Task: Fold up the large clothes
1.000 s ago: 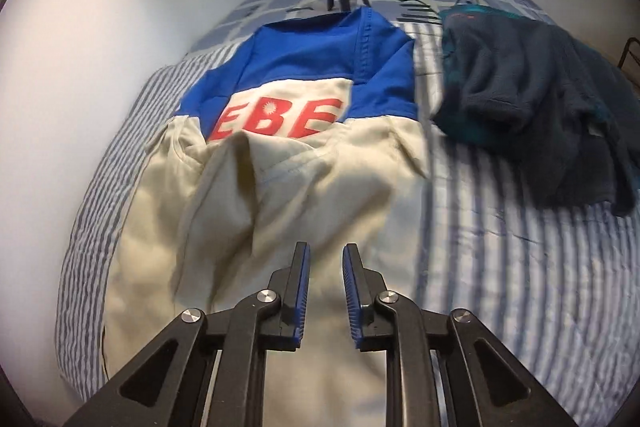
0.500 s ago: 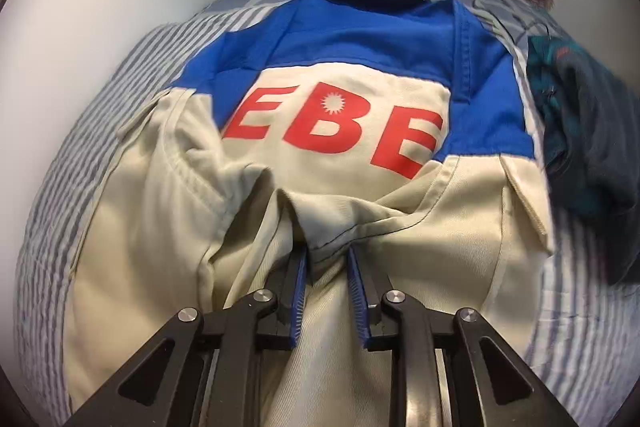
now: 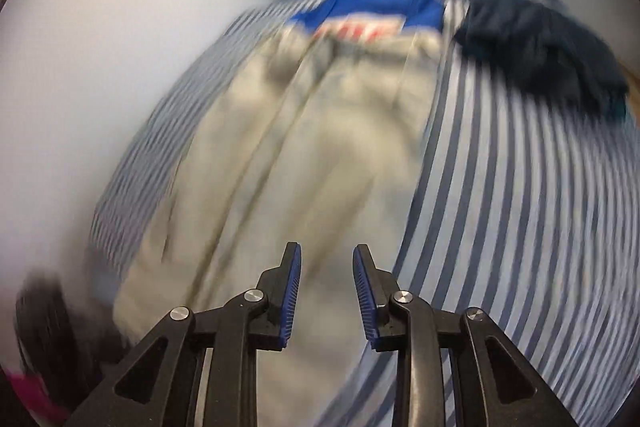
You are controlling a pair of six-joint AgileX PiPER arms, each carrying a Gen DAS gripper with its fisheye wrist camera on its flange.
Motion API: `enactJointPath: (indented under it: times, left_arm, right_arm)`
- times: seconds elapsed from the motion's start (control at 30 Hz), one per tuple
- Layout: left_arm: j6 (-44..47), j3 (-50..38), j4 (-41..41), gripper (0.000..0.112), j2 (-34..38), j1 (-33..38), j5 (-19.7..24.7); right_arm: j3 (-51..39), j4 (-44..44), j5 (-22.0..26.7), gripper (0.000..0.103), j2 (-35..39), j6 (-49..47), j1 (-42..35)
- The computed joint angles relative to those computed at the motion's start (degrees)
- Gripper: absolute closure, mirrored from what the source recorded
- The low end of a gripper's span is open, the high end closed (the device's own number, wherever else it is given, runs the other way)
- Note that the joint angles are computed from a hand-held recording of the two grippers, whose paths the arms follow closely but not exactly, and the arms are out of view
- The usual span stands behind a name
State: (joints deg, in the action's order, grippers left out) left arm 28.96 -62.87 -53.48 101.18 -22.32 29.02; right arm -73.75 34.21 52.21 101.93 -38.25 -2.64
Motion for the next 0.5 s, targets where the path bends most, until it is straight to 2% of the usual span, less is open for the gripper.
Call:
enactJointPath:
  times: [0.03, 0.13, 0.2, 0.23, 0.3, 0.4, 0.5]
  left_arm:
    - [0.37, 0.73, -0.13, 0.099, -0.74, 0.27, 0.12]
    - [2.35, 1.28, 0.31, 0.099, -2.73, 3.87, 4.27]
    - [1.6, 2.06, 3.29, 0.098, -5.4, 5.51, 4.45]
    - [1.44, 2.67, 4.46, 0.096, -6.8, 6.58, 4.21]
    - [1.32, 3.12, 6.36, 0.077, -8.63, 9.17, 4.23]
    - [-1.01, 1.79, 11.77, 0.077, -8.73, 12.89, 5.09]
    - [-1.01, -0.56, 13.86, 0.077, -5.98, 14.79, 6.86]
  right_arm:
    - [4.76, 0.92, -1.65, 0.074, -2.24, -1.95, 0.23]
    - [18.47, 4.0, -8.84, 0.074, -9.02, -7.44, 2.62]
    - [24.31, 2.56, -14.21, 0.074, -13.1, -6.59, 6.01]
    - [25.38, 2.83, -14.91, 0.074, -13.99, -7.31, 6.93]
    - [27.24, 0.22, -17.8, 0.073, -16.11, -5.63, 10.23]
    - [26.73, 2.47, -17.14, 0.073, -14.67, -6.96, 11.35]
    - [27.42, -1.99, -21.88, 0.073, -12.48, -2.24, 16.21]
